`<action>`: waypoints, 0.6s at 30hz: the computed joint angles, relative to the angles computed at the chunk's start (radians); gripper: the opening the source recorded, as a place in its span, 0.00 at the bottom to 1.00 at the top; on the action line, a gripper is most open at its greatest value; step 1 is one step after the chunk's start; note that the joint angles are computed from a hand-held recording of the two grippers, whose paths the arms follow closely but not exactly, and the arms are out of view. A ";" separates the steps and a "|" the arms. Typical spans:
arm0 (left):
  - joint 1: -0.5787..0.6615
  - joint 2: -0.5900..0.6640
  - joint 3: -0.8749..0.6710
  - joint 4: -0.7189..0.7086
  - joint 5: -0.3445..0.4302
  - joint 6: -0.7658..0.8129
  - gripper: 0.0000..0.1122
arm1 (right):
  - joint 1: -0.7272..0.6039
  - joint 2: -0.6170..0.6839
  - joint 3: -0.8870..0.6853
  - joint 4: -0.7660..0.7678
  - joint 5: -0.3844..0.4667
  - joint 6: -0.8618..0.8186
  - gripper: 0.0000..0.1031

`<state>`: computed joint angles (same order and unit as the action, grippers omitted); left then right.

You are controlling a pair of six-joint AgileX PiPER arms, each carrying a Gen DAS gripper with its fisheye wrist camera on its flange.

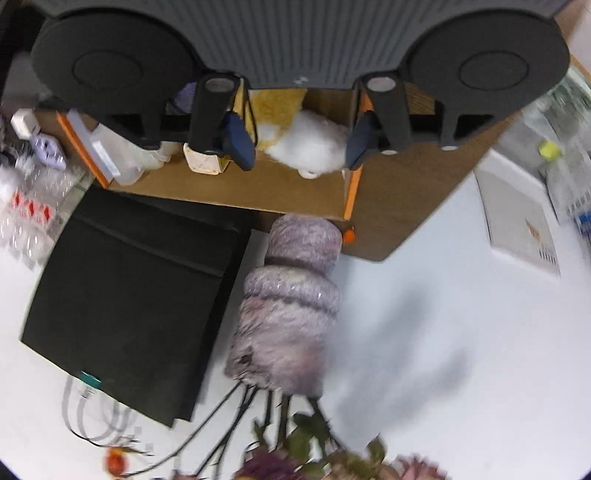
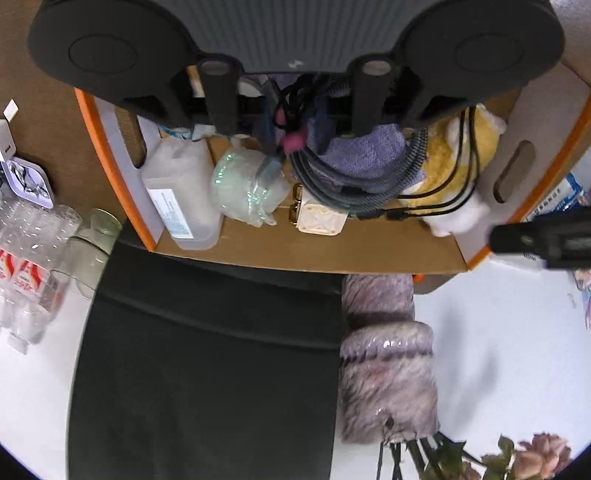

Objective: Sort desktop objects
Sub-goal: 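Carry the black cable into the box and open both tools, then withdraw both tools from the box toward the pile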

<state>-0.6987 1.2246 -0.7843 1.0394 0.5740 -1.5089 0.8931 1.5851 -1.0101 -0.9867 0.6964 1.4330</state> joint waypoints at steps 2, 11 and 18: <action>-0.036 -0.005 -0.024 -0.004 0.058 0.049 0.61 | 0.003 -0.018 -0.001 -0.004 0.022 0.033 0.44; -0.200 -0.013 -0.116 -0.094 0.335 0.133 0.92 | -0.019 -0.218 0.009 0.213 0.083 -0.198 0.57; -0.411 -0.109 -0.080 -0.120 0.530 0.085 0.92 | 0.069 -0.385 0.061 0.269 0.226 -0.222 0.67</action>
